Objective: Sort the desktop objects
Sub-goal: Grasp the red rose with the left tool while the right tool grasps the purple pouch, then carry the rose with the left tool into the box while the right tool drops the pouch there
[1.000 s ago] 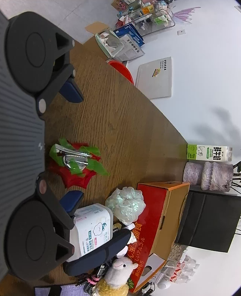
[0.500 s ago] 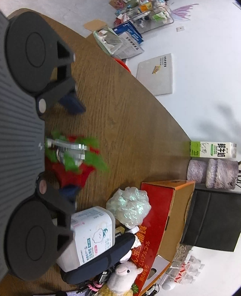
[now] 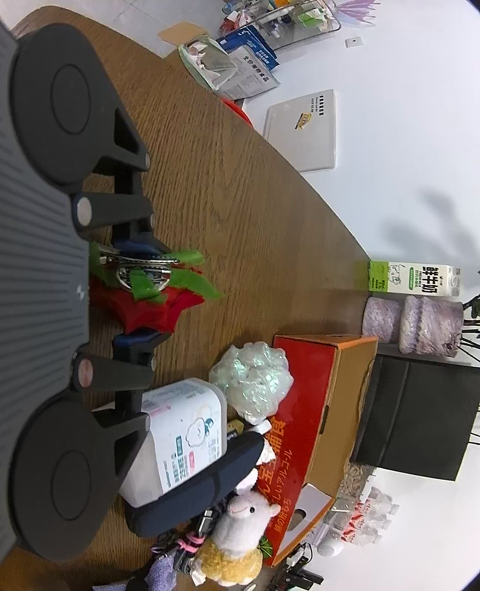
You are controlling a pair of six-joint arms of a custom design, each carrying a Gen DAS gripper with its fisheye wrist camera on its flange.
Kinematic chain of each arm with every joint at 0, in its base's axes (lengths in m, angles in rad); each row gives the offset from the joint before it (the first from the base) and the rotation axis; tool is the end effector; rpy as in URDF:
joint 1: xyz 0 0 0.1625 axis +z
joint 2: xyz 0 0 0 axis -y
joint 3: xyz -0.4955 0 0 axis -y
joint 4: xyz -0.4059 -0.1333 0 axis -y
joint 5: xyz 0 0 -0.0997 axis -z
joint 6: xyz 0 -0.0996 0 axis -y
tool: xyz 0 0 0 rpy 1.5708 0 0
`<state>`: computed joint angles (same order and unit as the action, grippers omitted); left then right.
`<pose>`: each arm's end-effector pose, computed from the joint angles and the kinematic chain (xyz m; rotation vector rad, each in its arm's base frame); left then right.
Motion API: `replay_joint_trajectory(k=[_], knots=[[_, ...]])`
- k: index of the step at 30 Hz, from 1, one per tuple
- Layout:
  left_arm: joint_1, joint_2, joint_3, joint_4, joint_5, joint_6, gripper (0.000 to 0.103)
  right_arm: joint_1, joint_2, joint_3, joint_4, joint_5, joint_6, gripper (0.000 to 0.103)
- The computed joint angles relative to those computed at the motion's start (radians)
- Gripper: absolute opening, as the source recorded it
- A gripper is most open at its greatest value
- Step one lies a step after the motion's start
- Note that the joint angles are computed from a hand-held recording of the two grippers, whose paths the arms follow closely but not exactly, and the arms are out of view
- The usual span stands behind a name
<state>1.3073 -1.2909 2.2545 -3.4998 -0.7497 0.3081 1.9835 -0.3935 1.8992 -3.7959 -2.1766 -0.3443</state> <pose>0.0738 -0.5181 0.3487 0.1319 2.1404 -1.0751 0.3160 -0.5308 -0.0484 0.6275 -2.3447 0.9318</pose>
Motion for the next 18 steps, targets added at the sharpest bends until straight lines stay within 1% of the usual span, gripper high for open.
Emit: replay_joint_trajectory(k=[5,8,12,18], knots=[[-0.016,-0.013,0.01,-0.024,0.003,0.009,0.039,0.009,-0.015,0.021,-0.039,0.017,-0.022,0.01],[-0.026,-0.02,0.013,-0.031,-0.01,0.013,0.039,0.013,-0.024,0.027,-0.069,0.03,-0.028,0.01],[-0.041,-0.02,-0.003,-0.041,-0.029,0.043,0.039,0.022,-0.035,0.016,-0.098,0.055,-0.062,0.01],[-0.044,-0.017,-0.075,0.031,-0.119,0.045,0.039,0.024,-0.045,-0.056,-0.083,0.099,-0.124,0.01]])
